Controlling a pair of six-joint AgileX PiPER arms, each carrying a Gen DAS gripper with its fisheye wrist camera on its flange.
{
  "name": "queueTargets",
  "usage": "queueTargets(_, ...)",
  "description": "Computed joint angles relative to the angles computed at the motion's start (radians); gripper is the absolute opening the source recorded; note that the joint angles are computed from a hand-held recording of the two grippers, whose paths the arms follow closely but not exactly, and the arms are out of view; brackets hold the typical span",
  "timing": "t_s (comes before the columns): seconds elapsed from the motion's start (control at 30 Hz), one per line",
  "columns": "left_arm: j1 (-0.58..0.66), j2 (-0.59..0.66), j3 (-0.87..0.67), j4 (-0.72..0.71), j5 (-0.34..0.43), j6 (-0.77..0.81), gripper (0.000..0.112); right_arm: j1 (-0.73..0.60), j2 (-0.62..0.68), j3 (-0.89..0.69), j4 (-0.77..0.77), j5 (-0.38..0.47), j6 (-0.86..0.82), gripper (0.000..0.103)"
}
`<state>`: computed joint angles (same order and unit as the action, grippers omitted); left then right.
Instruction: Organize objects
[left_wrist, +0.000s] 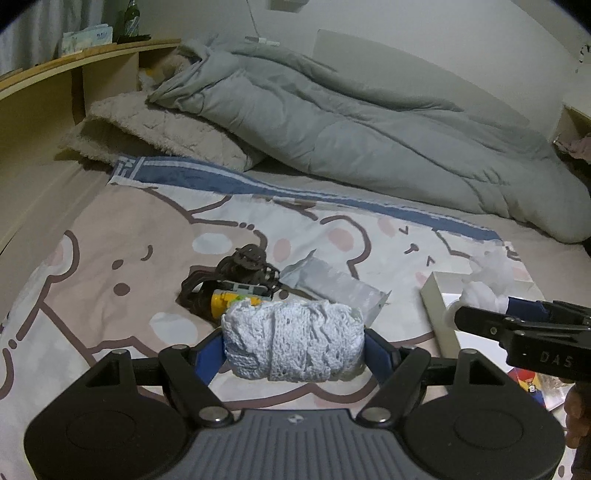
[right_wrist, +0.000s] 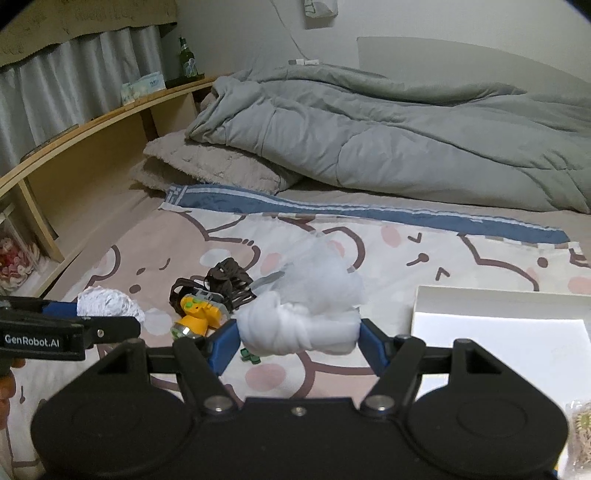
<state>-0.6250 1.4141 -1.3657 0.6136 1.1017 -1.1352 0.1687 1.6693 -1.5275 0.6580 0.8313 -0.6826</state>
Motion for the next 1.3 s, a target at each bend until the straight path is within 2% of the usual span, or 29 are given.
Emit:
queueTargets(0.23, -0.028, 0.040, -0.044, 0.023, 0.015, -0.026, 0.078, -0.088, -0.005, -0.027, 0.054, 0.056, -0.073, 0.070)
queueTargets(0.57, -0.075, 0.175, -0.204, 0.025, -0.006, -0.033, 0.078, -0.277, 0.055, -0.150, 0.099, 0.144, -0.118, 0.070)
queueTargets(1.0, -0.140, 0.360, -0.382, -0.021, -0.057, -0.030, 0.078, -0.496, 0.184, -0.282, 0.118, 0.210, -0.165, 0.070)
queueTargets(1.3, -0.160, 0.536, -0.591, -0.079, -0.033, 0.031, 0.078, -0.566, 0.285, -0.365, 0.087, 0.225, -0.177, 0.070)
